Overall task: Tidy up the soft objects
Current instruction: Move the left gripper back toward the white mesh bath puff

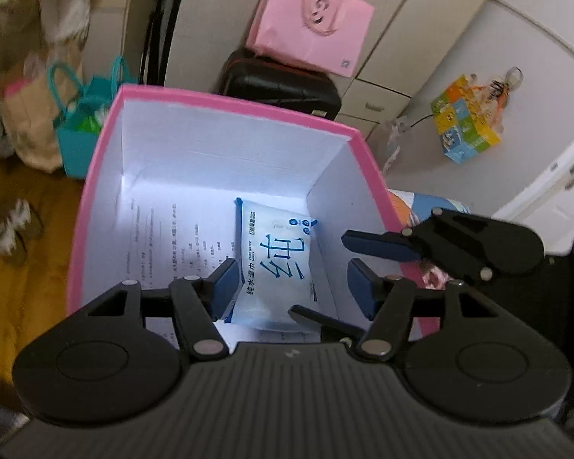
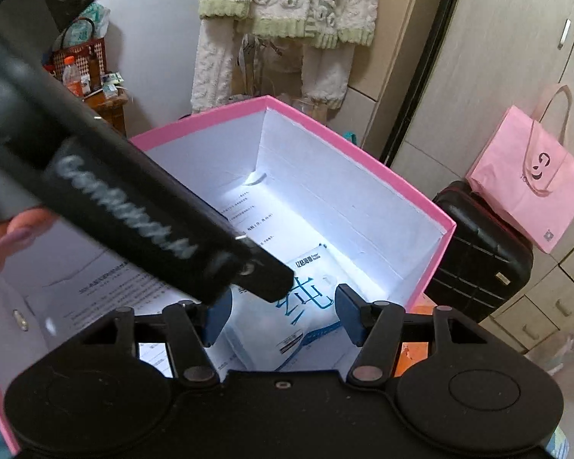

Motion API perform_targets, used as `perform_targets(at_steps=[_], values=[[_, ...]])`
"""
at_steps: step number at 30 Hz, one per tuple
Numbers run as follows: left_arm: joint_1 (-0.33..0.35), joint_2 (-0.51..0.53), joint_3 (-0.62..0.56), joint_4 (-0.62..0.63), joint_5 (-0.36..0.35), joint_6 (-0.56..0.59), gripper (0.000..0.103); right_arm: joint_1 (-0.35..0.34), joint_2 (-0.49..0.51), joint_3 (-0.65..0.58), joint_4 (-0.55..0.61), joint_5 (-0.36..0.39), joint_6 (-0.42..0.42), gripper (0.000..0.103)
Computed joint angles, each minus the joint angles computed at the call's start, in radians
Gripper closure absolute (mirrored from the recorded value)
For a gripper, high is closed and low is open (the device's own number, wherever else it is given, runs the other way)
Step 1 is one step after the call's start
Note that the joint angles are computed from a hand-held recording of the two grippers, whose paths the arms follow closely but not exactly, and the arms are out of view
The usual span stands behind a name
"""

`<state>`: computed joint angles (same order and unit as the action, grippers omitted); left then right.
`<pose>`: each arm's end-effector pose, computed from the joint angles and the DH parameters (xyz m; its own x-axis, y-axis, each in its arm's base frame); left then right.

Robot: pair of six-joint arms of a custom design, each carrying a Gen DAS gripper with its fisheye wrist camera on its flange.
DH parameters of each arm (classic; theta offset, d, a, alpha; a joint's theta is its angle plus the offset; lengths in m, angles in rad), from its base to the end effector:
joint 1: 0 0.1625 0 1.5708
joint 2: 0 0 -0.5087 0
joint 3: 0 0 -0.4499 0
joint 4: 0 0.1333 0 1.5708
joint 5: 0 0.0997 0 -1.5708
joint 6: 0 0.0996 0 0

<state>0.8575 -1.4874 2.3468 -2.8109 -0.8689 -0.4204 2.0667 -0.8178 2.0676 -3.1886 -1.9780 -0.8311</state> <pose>-0.1496 -0.4748 0.2951 -0.9184 0.0040 -0.3956 0.2548 0.7708 -0.5839 0.3755 -0.4969 0.0573 -0.2621 -0.8162 0.5148 -0.9459 0.3230 0.0305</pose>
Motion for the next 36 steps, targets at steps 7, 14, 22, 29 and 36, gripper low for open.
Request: perform_targets(at_steps=[7, 14, 22, 29, 36], values=[[-0.137, -0.092, 0.049, 0.084, 0.111, -0.024, 0.041, 0.015, -0.086, 0.060, 0.016, 0.025, 0.023, 0.038], [-0.279, -0.169, 0.074, 0.263, 0.173, -0.132, 0.041, 0.025, -0.205, 0.129, 0.049, 0.043, 0.041, 0.038], [-0.446, -0.199, 0.084, 0.452, 0.216, -0.252, 0.041, 0.005, -0.383, 0.192, 0.137, 0.066, 0.077, 0.038], [-0.549, -0.159, 0.084, 0.534, 0.211, -0.306, 0.041, -0.040, -0.524, 0.247, 0.171, 0.074, 0.084, 0.038], [-0.590, -0.068, 0.082, 0.478, 0.160, -0.258, 0.040, -0.097, -0.645, 0.322, 0.158, 0.083, 0.053, 0.038]])
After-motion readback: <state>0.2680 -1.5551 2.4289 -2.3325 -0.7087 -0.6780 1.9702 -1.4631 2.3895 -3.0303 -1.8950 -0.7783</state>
